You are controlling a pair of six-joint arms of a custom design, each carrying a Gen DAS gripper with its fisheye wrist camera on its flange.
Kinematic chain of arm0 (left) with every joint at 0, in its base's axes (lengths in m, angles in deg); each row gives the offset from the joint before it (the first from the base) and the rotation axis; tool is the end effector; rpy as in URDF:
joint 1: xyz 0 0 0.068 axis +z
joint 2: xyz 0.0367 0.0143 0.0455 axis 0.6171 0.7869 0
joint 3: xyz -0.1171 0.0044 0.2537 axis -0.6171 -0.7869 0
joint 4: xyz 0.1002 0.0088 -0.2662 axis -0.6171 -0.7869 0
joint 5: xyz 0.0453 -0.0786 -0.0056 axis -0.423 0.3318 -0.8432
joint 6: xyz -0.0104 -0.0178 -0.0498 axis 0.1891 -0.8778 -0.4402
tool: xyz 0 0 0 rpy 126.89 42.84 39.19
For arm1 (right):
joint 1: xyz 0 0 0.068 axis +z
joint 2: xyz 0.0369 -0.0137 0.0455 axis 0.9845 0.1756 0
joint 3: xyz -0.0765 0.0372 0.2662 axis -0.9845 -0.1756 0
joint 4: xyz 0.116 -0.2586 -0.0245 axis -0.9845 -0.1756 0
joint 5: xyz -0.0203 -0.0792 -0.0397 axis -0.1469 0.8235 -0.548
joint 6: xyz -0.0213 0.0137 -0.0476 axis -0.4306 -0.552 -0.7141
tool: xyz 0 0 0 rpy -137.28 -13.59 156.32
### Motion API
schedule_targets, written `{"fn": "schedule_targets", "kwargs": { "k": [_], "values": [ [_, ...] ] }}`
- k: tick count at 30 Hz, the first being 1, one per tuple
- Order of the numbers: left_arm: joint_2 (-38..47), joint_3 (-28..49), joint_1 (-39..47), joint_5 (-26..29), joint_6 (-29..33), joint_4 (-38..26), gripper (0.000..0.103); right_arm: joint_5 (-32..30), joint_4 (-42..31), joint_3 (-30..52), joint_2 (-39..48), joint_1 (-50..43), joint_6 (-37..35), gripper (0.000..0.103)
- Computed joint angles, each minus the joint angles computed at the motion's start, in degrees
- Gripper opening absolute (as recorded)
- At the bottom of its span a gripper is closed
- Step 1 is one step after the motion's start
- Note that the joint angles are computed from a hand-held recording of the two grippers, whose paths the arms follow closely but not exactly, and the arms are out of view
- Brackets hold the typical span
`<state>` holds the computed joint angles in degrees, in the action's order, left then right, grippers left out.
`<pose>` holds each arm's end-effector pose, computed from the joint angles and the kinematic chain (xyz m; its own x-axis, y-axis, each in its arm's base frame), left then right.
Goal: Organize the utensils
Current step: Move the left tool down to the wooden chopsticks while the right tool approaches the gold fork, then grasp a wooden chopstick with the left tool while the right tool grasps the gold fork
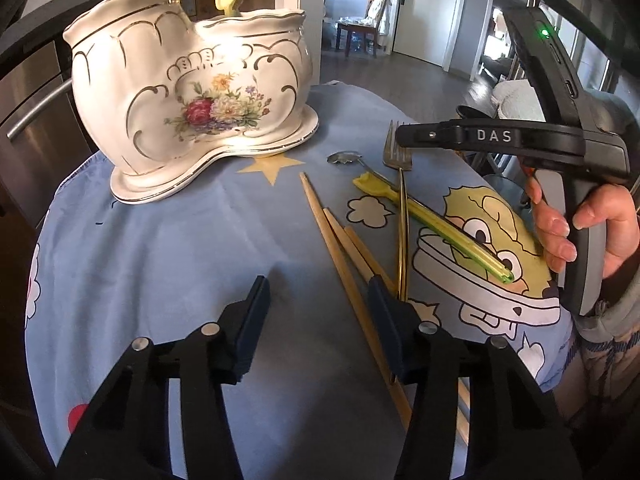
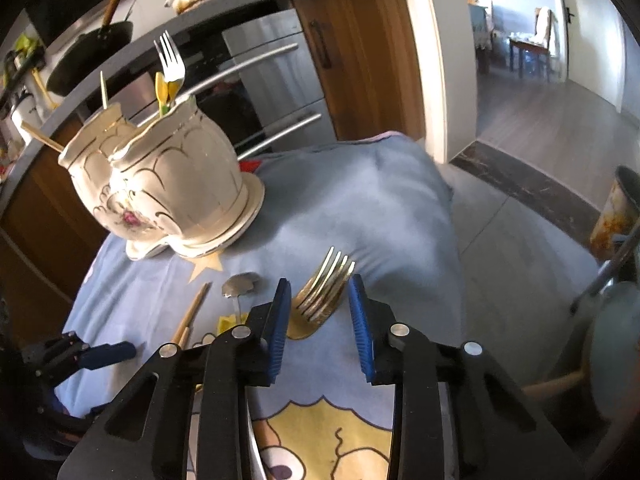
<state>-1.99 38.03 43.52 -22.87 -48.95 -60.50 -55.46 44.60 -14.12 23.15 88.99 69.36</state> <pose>0.2091 0.0123 0.1203 -0.7708 0.1299 -0.6237 0.1976 0.9795 -0.0402 0.3451 0.0700 0.1110 -0.7373 -0.1467 -0.6595 -0.4293 0.8554 0.2897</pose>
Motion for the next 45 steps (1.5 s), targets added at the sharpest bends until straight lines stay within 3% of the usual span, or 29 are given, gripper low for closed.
{"fn": "schedule_targets", "kwargs": {
  "k": [3,8,17,24,31,37,45],
  "values": [
    [0.57,0.94,-1.36,-0.97,0.35,-1.25,0.041,-0.42,-0.63,1.34,1.06,-0.13,0.75,0.028],
    [0.85,2.39,-3.27,-1.15,0.84,-3.88,0.023,-3.71,-2.49,3.64,3.38,-1.59,1.8,0.025],
    [1.76,2.9,-3.9,-1.27,1.68,-4.02,0.019,-5.08,-4.38,6.93,6.11,-1.84,2.66,0.025],
    [3.88,3.43,-3.95,-2.2,2.2,-1.98,0.01,-5.13,-1.43,5.31,4.9,-1.87,3.08,0.007],
    [4.38,3.94,-2.52,-2.39,3.09,-1.55,0.006,-2.49,3.34,-0.15,-1.57,-1.21,3.11,0.005],
    [-1.31,2.71,0.22,-1.5,5.49,-3.55,0.006,-0.61,7.45,-6.22,-10.62,-0.65,4.38,0.003],
    [-11.98,0.01,8.51,8.81,9.17,-6.75,0.006,3.5,10.35,-13.6,-24.79,0.51,3.88,0.003]
  ]
}}
